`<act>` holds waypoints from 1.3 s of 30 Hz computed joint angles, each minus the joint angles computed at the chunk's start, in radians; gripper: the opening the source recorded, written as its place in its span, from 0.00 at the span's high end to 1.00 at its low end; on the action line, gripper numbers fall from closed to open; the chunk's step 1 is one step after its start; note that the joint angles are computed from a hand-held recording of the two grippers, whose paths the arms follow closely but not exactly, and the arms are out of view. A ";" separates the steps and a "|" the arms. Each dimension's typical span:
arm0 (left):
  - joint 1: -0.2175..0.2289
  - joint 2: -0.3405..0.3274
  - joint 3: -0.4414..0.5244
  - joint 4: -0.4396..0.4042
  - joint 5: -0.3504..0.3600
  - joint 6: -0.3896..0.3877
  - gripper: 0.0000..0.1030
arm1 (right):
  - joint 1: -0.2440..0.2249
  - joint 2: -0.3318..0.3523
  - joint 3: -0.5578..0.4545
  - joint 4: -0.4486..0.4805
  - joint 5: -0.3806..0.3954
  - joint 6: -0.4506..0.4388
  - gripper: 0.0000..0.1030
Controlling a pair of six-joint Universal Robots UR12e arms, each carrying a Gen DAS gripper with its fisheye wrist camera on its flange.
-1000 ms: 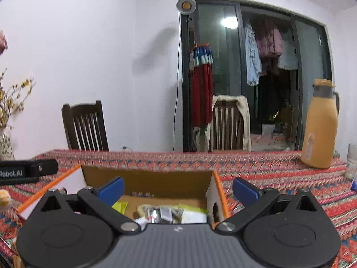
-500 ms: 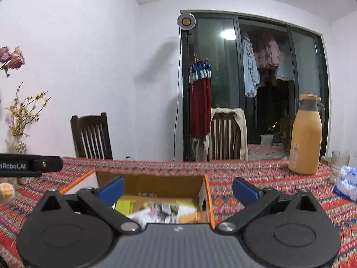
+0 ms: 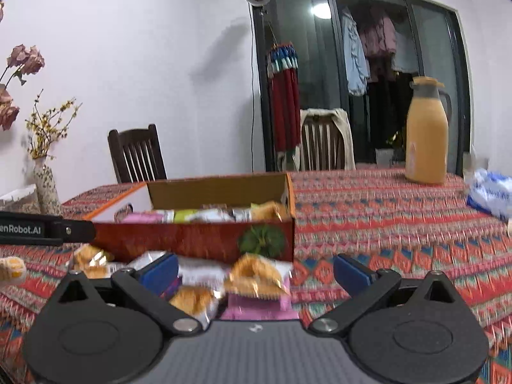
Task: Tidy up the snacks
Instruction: 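Withdraw both tools from the box back toward the snack pile, then grasp the silver blue-printed packet with the left tool, then grasp the white cookie packet with the right tool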
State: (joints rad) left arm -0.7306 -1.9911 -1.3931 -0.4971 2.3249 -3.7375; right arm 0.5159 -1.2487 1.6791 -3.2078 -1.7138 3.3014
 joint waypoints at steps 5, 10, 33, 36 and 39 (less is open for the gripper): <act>-0.001 0.000 -0.003 -0.088 -0.065 -0.041 0.00 | 0.000 -0.019 0.043 0.016 0.000 0.014 0.00; -0.001 -0.014 0.002 -0.137 -0.121 -0.041 0.00 | -0.004 -0.028 0.067 0.031 0.008 0.025 0.00; -0.027 0.012 -0.076 0.165 -0.109 0.125 0.41 | -0.001 -0.013 0.054 0.048 0.012 0.023 0.00; -0.029 0.020 -0.084 0.216 -0.086 0.143 0.41 | 0.005 -0.003 0.033 0.064 0.017 0.008 0.00; -0.025 0.026 -0.089 0.224 -0.061 0.128 0.41 | 0.012 0.009 0.009 0.084 0.035 -0.013 0.00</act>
